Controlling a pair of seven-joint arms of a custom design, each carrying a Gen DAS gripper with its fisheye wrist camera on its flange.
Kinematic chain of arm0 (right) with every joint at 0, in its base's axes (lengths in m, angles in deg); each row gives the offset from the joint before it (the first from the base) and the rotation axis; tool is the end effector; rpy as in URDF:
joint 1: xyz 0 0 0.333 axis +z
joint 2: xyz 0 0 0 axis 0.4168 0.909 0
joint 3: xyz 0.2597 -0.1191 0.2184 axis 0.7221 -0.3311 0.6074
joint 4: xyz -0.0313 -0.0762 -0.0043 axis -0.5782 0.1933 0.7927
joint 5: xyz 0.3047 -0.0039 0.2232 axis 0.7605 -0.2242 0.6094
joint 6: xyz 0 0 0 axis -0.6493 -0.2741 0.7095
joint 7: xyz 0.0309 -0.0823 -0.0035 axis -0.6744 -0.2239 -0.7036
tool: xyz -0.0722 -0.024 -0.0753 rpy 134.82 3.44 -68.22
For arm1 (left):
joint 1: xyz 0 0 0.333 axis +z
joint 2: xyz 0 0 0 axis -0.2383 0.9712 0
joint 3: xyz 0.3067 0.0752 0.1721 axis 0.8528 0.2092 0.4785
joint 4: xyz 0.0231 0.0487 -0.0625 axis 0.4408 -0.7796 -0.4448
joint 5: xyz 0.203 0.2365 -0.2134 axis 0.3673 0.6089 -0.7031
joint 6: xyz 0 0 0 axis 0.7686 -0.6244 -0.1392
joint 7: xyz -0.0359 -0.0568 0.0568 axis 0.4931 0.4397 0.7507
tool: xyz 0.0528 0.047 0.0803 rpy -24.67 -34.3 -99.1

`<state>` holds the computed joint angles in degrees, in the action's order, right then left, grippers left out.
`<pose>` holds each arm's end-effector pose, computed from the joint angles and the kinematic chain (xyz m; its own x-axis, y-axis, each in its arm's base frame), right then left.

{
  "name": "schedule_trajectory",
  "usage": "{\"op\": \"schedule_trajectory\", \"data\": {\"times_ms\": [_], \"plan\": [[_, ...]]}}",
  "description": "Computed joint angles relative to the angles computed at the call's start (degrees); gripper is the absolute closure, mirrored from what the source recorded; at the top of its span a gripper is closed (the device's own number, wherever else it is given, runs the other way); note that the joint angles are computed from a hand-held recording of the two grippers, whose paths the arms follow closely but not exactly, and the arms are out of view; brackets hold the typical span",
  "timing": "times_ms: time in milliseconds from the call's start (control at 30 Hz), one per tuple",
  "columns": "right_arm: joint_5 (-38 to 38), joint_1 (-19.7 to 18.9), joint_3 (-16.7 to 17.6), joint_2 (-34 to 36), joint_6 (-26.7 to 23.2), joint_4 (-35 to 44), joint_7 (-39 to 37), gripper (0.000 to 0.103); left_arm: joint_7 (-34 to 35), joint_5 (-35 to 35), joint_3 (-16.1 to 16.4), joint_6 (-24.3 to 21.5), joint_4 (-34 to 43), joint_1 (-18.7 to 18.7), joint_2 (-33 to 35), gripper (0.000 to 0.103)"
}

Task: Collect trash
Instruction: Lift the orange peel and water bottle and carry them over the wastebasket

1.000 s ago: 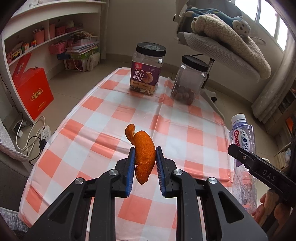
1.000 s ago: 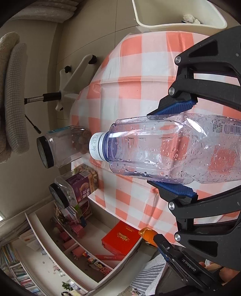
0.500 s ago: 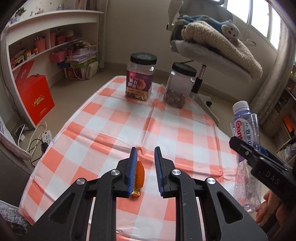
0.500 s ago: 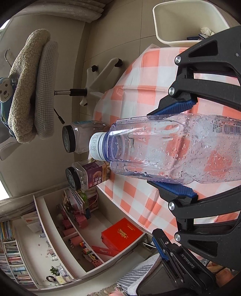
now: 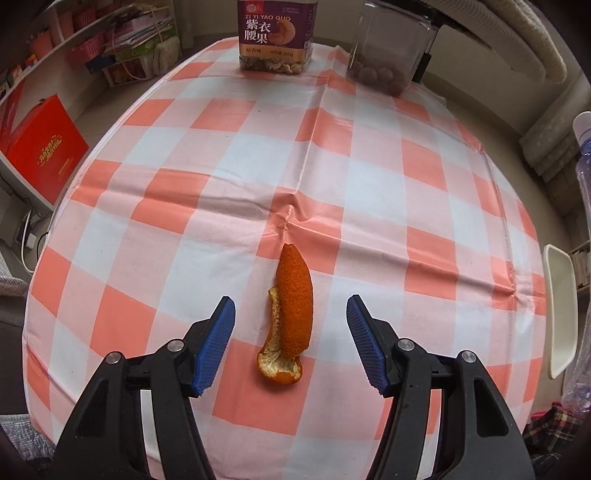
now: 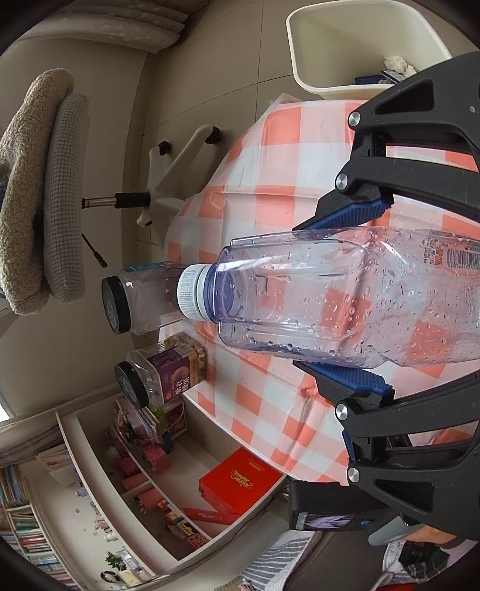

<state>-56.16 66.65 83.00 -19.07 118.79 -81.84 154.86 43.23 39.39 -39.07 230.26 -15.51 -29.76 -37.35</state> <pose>0.5939 0.5010 0.5121 0.0015 -0.9742 -0.2257 -0.7461 0.1492 -0.6489 0.6368 -0.2779 0.4273 -0.0857 -0.9941 0.0661 -0.9267 0.0552 -0.3718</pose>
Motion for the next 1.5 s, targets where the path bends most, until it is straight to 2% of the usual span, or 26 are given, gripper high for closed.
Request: {"op": "schedule_trajectory", "data": {"times_ms": [33,67,167,233,400,600,733,900,1133,1300,1500], "plan": [[0.4,-0.2,0.3,0.4,-0.4,0.5,-0.6,0.043,0.2,-0.7,-0.2,0.1,0.0,0.3,0.3,0.047],[0.7,-0.3,0.5,0.8,-0.8,1.1,-1.1,0.043,0.6,-1.4,-0.5,0.2,0.0,0.7,0.6,0.061],[0.9,0.0,0.5,2.1,-2.1,3.1,-2.6,0.043,0.8,-1.0,-0.2,2.3,-1.2,0.9,0.0,0.081],[1.5,0.0,0.6,3.0,-2.6,4.4,-3.5,0.043,1.4,-2.3,-0.6,4.4,-2.7,1.7,-0.9,0.083],[2.5,0.5,0.4,4.6,-2.5,6.9,-4.8,0.043,-1.7,-0.9,1.2,9.9,-6.4,1.4,-4.1,0.084],[0.3,2.4,-1.6,5.0,-0.3,7.9,-3.9,0.043,-13.2,11.9,6.4,17.7,-9.7,-2.1,-9.0,0.084],[-4.0,4.5,-4.3,3.7,1.3,6.2,-0.3,0.043,-22.1,22.0,8.4,20.1,-9.5,-3.9,-10.6,0.084],[-10.4,5.9,-6.1,1.4,1.9,3.8,4.5,0.043,-29.8,30.9,7.9,21.2,-8.9,-4.0,-11.9,0.084],[-16.7,5.4,-5.3,-2.4,1.9,-0.8,9.8,0.043,-37.6,38.9,5.9,20.8,-8.1,-3.7,-13.0,0.084],[-21.8,4.9,-4.7,-5.9,1.9,-5.1,15.1,0.043,-37.8,40.7,3.8,20.1,-7.1,-3.4,-13.2,0.084],[-27.6,3.2,-2.7,-9.8,1.0,-9.7,21.2,0.043,-36.0,39.6,2.2,20.3,-5.9,-3.9,-13.0,0.084]]}}
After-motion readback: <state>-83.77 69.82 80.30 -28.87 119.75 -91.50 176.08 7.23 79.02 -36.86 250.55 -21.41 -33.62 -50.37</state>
